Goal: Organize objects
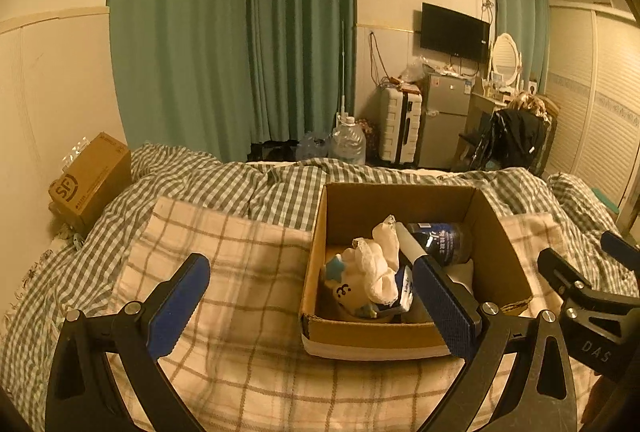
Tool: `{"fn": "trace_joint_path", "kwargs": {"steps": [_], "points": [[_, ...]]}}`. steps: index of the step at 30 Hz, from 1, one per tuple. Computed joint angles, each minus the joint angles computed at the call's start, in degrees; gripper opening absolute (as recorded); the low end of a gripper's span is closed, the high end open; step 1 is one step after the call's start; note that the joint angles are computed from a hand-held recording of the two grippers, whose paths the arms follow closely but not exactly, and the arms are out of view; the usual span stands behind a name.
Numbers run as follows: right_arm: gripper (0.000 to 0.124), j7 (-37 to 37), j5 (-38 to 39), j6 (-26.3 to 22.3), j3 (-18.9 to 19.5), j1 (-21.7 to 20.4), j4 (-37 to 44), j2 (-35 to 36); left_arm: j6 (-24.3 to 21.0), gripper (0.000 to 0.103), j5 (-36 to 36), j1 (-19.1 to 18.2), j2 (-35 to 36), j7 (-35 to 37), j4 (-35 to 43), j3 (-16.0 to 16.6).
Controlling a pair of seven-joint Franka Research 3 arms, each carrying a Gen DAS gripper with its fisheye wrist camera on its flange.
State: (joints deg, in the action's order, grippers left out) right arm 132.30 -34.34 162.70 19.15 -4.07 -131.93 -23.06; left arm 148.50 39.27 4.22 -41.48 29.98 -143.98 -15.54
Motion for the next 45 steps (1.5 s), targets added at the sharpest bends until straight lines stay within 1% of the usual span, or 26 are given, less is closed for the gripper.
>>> {"fn": "trace_joint_path", "kwargs": {"steps": [10,25,34,42,45], "points": [[0.103,0.42,-0.25,1.28,0.21,-0.67,-0.66,-0.41,-0.98,0.103,0.7,-0.2,0.85,-0.58,0.38,-0.68],[0.103,0.63,0.03,1.48,0.81,-1.28,-0.77,-0.28,-2.33,0.103,0.71,-0.85,1.31,-1.19,0.64,-0.22],[0.103,0.66,0.64,1.81,0.56,-1.16,-1.14,-0.17,-1.87,0.103,0.63,-1.26,1.49,-0.63,0.61,0.11],[0.103,0.5,0.73,1.61,0.56,-1.13,-1.07,-0.05,-2.25,0.103,2.15,-0.35,1.05,-2.16,0.57,-1.18],[0.103,0.43,0.69,1.64,0.52,-1.11,-1.12,-0.06,-2.26,0.103,2.35,-0.62,1.13,-2.42,0.58,-0.97]]}}
